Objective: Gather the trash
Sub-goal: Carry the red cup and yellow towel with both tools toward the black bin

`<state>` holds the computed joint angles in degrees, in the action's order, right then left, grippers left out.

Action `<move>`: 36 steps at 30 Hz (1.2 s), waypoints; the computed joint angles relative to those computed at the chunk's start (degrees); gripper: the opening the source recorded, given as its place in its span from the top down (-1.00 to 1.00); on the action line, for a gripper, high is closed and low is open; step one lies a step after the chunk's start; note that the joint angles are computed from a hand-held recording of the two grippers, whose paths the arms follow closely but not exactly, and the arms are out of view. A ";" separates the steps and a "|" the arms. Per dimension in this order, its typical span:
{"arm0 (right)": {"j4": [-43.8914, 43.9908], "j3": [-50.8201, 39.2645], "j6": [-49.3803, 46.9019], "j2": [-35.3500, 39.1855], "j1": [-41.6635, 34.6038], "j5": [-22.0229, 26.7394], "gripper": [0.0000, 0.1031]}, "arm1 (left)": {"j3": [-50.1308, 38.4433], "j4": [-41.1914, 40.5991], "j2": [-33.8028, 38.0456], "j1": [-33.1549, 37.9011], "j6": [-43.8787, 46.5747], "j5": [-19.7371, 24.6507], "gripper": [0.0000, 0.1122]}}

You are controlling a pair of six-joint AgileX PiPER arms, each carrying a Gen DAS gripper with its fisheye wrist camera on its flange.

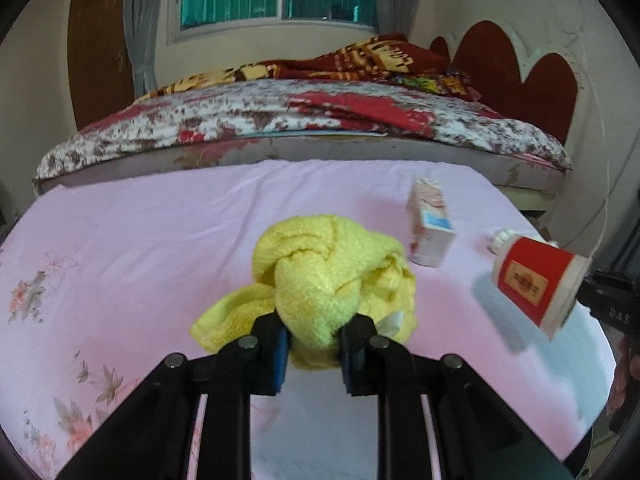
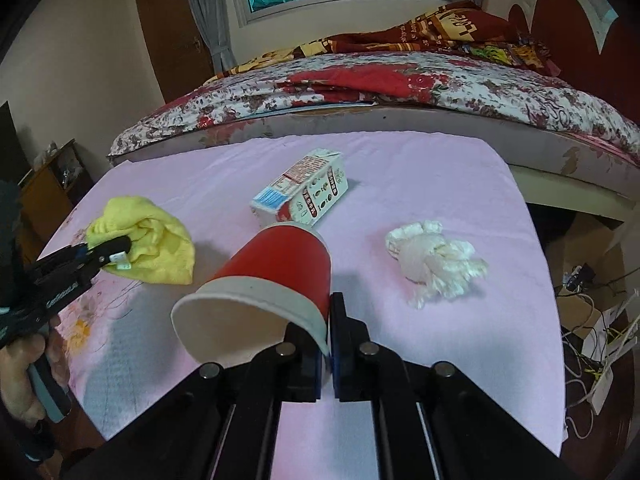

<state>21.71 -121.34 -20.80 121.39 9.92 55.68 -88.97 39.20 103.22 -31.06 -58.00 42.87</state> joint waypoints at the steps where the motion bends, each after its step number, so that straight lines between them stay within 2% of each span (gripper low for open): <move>1: 0.14 1.40 -0.23 -1.01 -0.16 -0.39 0.93 | 0.13 1.72 -0.39 -1.66 -1.36 1.28 0.61; 11: 1.88 18.64 -4.95 -15.96 -4.40 -4.75 0.93 | 2.12 6.30 -4.09 -10.22 -8.87 4.62 0.61; 23: 6.44 27.19 -11.13 -26.57 -14.35 -2.26 0.93 | -4.21 8.78 -1.33 -19.70 -10.66 8.64 0.61; 36: 9.76 33.81 -18.54 -33.95 -25.99 0.61 0.93 | -13.64 7.23 5.17 -26.18 -7.85 9.73 0.61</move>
<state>31.46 -87.53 -39.34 87.44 -16.07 56.28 -102.61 46.43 108.39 -57.24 -65.85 52.60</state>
